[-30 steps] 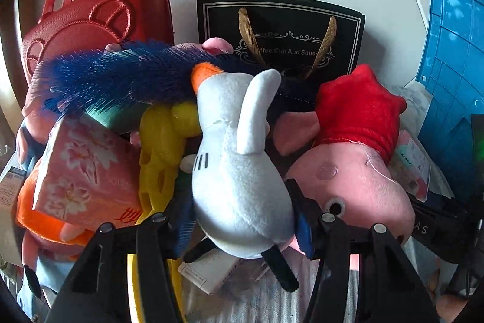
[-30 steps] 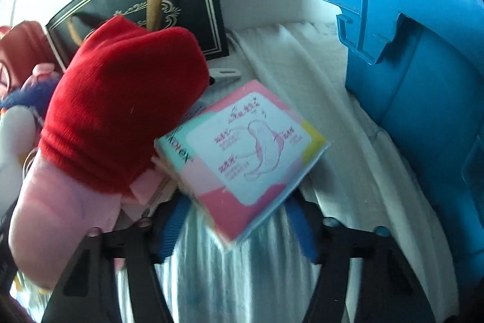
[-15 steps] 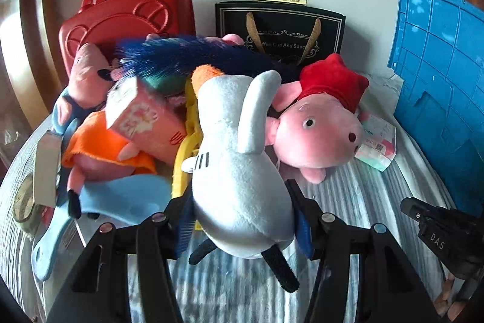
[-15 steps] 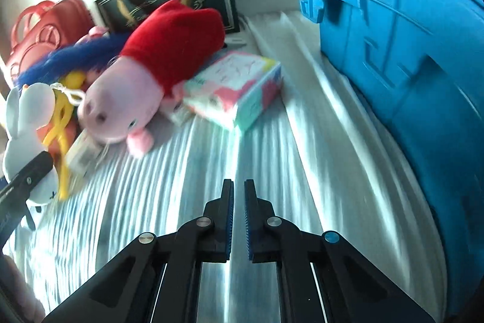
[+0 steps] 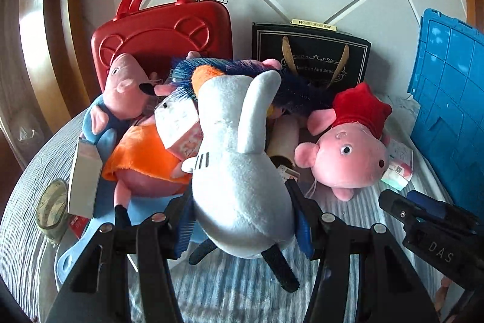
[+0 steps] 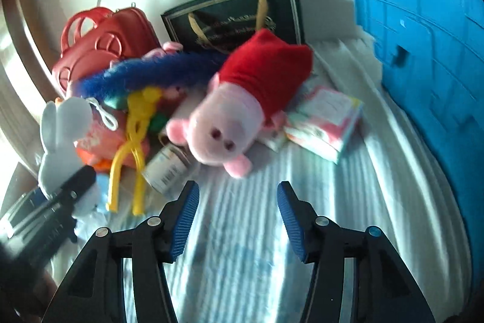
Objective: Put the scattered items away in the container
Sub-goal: 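Hold the goose with the left gripper while the right grasps the red-hatted Peppa Pig plush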
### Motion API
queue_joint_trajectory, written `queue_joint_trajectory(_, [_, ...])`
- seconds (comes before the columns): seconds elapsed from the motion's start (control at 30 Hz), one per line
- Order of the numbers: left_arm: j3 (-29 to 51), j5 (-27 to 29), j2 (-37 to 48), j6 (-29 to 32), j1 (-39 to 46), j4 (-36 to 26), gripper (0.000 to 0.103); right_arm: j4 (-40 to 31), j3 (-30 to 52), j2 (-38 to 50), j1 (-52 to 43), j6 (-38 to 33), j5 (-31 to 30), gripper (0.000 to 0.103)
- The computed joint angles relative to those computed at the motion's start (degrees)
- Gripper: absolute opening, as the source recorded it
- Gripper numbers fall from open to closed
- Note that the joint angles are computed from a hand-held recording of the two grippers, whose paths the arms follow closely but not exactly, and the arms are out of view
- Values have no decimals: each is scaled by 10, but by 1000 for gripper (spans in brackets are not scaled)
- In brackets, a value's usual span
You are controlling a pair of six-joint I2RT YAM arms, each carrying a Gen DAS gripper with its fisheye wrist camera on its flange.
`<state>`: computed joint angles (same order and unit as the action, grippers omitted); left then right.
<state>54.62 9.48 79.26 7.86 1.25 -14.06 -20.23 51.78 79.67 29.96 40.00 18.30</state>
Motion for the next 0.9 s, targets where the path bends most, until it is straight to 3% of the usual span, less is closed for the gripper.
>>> queue_joint_trajectory(0.13, [16, -9, 49, -1, -14, 36, 54, 57, 29, 68, -27, 8, -23, 59])
queue_joint_trajectory(0.33, [37, -17, 109, -7, -33, 64, 54, 111, 62, 140, -46, 10, -44, 59])
queue_joint_trajectory(0.53, [51, -14, 140, -18, -37, 68, 54, 117, 82, 170, -43, -3, -22, 49])
queue_joint_trajectory(0.73, [28, 0, 105, -12, -31, 53, 54, 93, 66, 136, -21, -14, 8, 46])
queue_joint_trajectory(0.9, [-33, 21, 3, 10, -14, 20, 54, 35, 34, 59, 31, 4, 54, 46])
